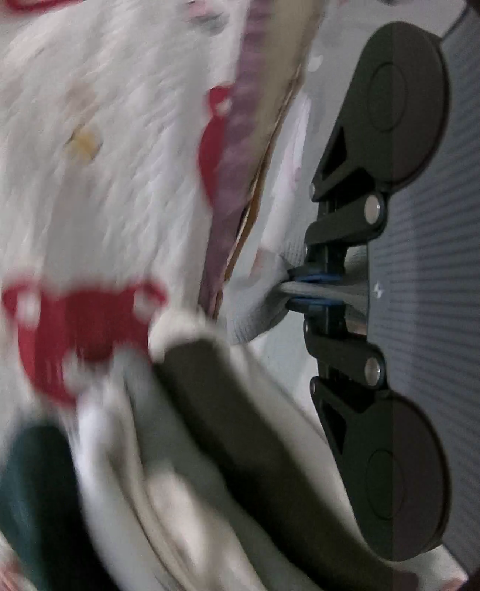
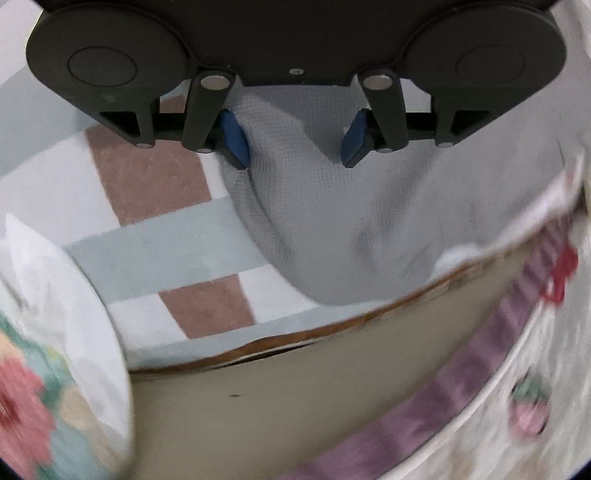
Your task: Fold clothes
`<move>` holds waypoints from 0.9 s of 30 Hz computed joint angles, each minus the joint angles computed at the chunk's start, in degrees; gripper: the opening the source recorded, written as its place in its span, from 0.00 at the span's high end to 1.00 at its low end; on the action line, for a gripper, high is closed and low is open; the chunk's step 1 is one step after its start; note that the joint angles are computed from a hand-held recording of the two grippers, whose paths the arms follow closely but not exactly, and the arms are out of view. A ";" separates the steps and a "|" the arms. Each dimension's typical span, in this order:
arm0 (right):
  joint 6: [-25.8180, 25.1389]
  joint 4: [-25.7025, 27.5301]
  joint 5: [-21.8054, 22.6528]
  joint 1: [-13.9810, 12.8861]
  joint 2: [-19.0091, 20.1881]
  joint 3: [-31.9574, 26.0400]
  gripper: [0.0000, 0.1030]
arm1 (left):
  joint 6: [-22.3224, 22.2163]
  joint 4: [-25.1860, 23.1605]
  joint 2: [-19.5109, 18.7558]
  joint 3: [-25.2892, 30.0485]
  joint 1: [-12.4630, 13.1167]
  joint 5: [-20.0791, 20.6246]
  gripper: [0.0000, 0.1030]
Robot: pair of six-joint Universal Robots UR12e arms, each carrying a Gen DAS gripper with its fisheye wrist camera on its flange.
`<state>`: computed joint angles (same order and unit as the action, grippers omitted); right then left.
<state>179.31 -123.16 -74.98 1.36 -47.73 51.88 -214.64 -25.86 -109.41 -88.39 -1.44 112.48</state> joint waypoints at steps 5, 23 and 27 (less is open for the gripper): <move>-7.50 -2.71 -3.12 1.04 -1.66 3.38 0.37 | -7.93 -13.80 -1.27 1.82 0.48 3.57 0.86; 9.22 -7.27 2.79 -3.19 -8.27 13.61 0.37 | 11.45 -10.09 -5.07 9.81 -5.33 -24.48 0.55; 2.09 -3.87 -0.04 -3.16 -7.97 12.33 0.37 | 18.17 -11.91 -6.97 11.68 -7.20 -25.72 0.71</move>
